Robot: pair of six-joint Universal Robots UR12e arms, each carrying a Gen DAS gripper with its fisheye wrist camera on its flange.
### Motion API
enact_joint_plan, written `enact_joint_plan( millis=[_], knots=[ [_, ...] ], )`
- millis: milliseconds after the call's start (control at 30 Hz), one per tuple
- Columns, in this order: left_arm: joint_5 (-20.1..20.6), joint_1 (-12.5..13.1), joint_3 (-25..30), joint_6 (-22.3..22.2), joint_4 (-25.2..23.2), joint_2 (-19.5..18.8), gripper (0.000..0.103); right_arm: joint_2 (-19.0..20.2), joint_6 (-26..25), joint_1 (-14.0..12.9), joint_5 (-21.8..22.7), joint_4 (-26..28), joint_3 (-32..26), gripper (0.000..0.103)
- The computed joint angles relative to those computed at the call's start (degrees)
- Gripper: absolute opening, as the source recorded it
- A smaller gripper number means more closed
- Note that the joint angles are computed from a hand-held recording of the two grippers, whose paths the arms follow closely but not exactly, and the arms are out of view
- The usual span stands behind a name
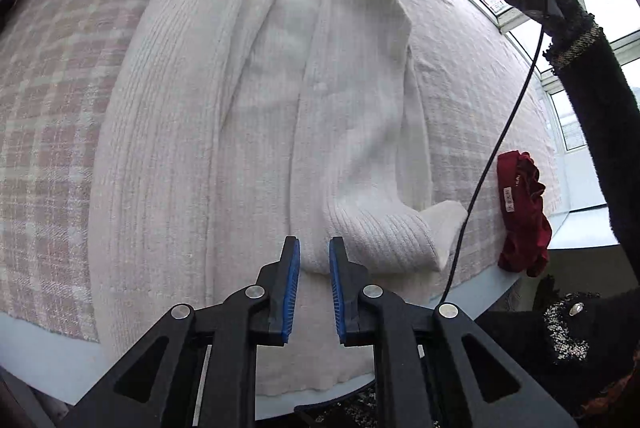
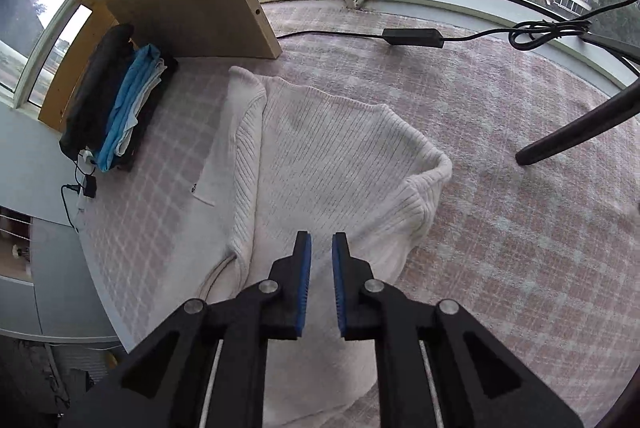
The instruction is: Fold clothes
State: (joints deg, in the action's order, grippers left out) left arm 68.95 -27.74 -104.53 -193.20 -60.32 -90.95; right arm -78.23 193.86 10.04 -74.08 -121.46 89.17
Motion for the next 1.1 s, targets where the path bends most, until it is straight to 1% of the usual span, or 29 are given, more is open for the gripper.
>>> enact_joint_plan(
  millis=[33, 67, 100, 133, 167, 267, 333, 367, 400, 467, 500, 533, 567, 600, 633, 667, 700, 733, 800, 867, 967, 1000, 1067, 1100],
  knots=[
    [0.2, 0.3, -0.6, -0.3, 0.6, 0.6, 0.013, -0.5, 0.6, -0.1, -0.8, -0.8, 0.6, 0.019],
    [-0.5, 0.5, -1.3, 0.1, 1.5, 1.4, 0.014, -0.9, 0.1, 0.0, -2.5, -0.1, 0.9, 0.021],
    [-1.9, 0.8, -2.1, 0.9, 2.6, 2.2, 0.023, -1.2, -0.5, 0.1, -4.0, 0.7, 1.3, 0.021],
    [-2.8, 0.7, -2.6, 2.1, 3.2, 2.9, 0.028, -1.5, -1.0, 0.2, -5.4, 1.6, 1.7, 0.021],
    [-3.5, 0.5, -2.9, 3.6, 3.2, 3.4, 0.033, -2.1, -1.0, 0.1, -5.4, 2.4, 2.6, 0.021],
    [-4.2, -0.9, -2.6, 8.0, 0.1, 3.6, 0.033, -4.9, -2.0, -0.2, -2.9, 2.2, 7.1, 0.021],
    [-3.2, -1.9, -2.2, 9.8, -1.0, 3.1, 0.033, -7.0, -3.1, 0.6, -3.9, 1.9, 10.1, 0.023],
    [-2.7, -2.5, -1.8, 10.1, -1.4, 2.6, 0.033, -7.7, -3.8, 1.4, -5.3, 1.8, 11.3, 0.024],
    [-2.2, -3.0, -1.5, 10.1, -1.4, 2.1, 0.033, -8.4, -4.5, 2.1, -6.8, 1.8, 12.4, 0.024],
    [-2.9, -3.2, -0.9, 9.0, -0.7, 0.8, 0.033, -8.9, -5.9, 3.3, -8.1, 1.0, 13.8, 0.024],
    [-3.4, -3.3, -0.5, 8.4, -0.2, 0.1, 0.034, -9.1, -6.5, 3.9, -8.8, 0.6, 14.4, 0.027],
    [-3.9, -3.3, -0.1, 7.8, 0.2, -0.5, 0.034, -9.0, -6.6, 4.1, -8.1, 0.1, 14.7, 0.03],
    [-5.0, -3.2, 0.3, 6.4, 1.1, -1.2, 0.034, -8.8, -6.2, 4.3, -7.9, -0.4, 14.8, 0.036],
    [-6.4, -3.1, 0.7, 4.6, 2.4, -1.9, 0.034, -8.5, -5.6, 4.5, -8.3, -0.9, 14.7, 0.038],
    [-6.7, -3.0, 1.0, 2.5, 3.7, -2.5, 0.034, -8.2, -5.1, 4.7, -8.8, -1.5, 14.6, 0.038],
    [-5.9, -3.1, 1.4, 1.0, 4.7, -3.1, 0.029, -7.9, -4.5, 4.9, -9.2, -2.0, 14.5, 0.038],
    [-4.9, -3.3, 1.9, 1.1, 4.7, -3.6, 0.006, -7.7, -3.9, 4.6, -8.5, -2.0, 14.4, 0.038],
    [-3.2, -3.8, 2.6, 2.3, 4.3, -4.0, 0.001, -7.5, -3.2, 4.3, -7.6, -1.9, 14.4, 0.036],
    [0.2, -4.4, 3.4, 4.7, 3.4, -3.8, 0.0, -7.5, -3.1, 4.1, -7.6, -1.4, 14.3, 0.013],
    [1.1, -4.3, 3.6, 7.6, 2.8, -2.8, 0.0, -7.7, -3.0, 3.6, -7.2, -0.9, 14.4, 0.012],
    [5.2, -4.9, 4.0, 10.3, 1.4, -1.1, 0.0, -8.3, -2.6, 3.1, -7.1, -0.7, 14.8, 0.011],
    [5.7, -4.7, 3.8, 10.8, 1.0, -0.3, 0.0, -8.5, -2.5, 3.0, -7.2, -0.6, 14.8, 0.011],
    [3.6, -4.0, 3.5, 10.7, -1.3, 0.7, 0.0, -8.8, -2.0, 2.8, -6.9, -0.7, 14.9, 0.011],
    [2.1, -3.8, 3.4, 10.1, -2.5, 0.7, 0.006, -8.8, -2.4, 2.8, -6.8, -0.5, 14.8, 0.011]
  ],
)
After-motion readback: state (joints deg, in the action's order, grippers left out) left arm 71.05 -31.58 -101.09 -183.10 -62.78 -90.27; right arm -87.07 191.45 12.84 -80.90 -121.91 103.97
